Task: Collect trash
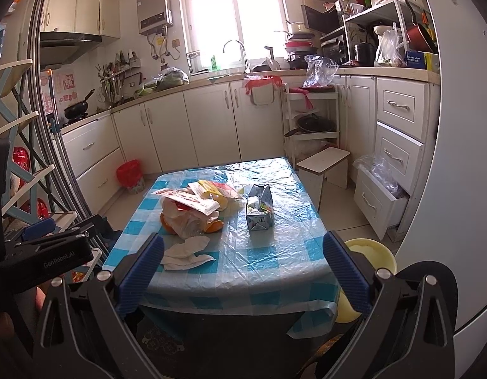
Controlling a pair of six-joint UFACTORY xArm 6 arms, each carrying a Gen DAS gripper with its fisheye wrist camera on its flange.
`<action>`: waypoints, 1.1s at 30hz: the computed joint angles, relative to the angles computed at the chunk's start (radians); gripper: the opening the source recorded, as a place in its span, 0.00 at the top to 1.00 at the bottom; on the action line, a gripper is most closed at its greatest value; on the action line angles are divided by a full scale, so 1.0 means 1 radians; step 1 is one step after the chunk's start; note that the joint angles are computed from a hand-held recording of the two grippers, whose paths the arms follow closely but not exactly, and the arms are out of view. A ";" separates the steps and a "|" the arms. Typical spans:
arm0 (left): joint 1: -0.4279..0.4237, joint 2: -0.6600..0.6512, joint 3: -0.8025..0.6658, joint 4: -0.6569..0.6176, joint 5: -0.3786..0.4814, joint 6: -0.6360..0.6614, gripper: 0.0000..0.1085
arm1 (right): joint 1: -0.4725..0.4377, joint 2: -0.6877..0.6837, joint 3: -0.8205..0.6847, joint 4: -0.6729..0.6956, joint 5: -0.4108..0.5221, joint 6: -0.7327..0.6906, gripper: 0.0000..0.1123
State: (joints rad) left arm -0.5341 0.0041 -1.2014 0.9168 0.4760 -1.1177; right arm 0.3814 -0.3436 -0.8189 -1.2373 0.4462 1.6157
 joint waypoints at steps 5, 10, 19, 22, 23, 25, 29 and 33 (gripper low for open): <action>0.001 0.001 0.000 -0.003 -0.001 0.005 0.12 | -0.002 -0.001 0.002 0.010 -0.007 -0.009 0.14; 0.003 0.001 0.001 -0.008 -0.001 0.004 0.12 | -0.003 0.003 0.002 0.016 -0.013 -0.012 0.14; 0.008 0.010 -0.002 -0.021 -0.002 0.010 0.12 | -0.013 0.026 -0.005 0.028 -0.039 -0.024 0.14; 0.011 0.017 -0.005 -0.031 -0.004 0.017 0.12 | -0.017 0.033 -0.006 0.039 -0.048 -0.031 0.14; 0.012 0.019 -0.006 -0.035 -0.005 0.019 0.12 | -0.020 0.033 -0.004 0.041 -0.052 -0.033 0.14; 0.012 0.022 -0.007 -0.038 -0.006 0.022 0.12 | -0.024 0.036 -0.003 0.047 -0.058 -0.037 0.14; 0.019 0.027 -0.005 -0.048 -0.016 0.025 0.12 | -0.030 0.039 0.000 0.063 -0.069 -0.046 0.14; 0.037 0.032 -0.005 -0.065 -0.021 0.026 0.12 | -0.033 0.049 -0.005 0.071 -0.079 -0.057 0.14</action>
State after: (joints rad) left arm -0.4971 0.0360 -1.2059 0.8517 0.4550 -1.0914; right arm 0.3483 -0.2943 -0.8243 -1.1667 0.3673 1.5589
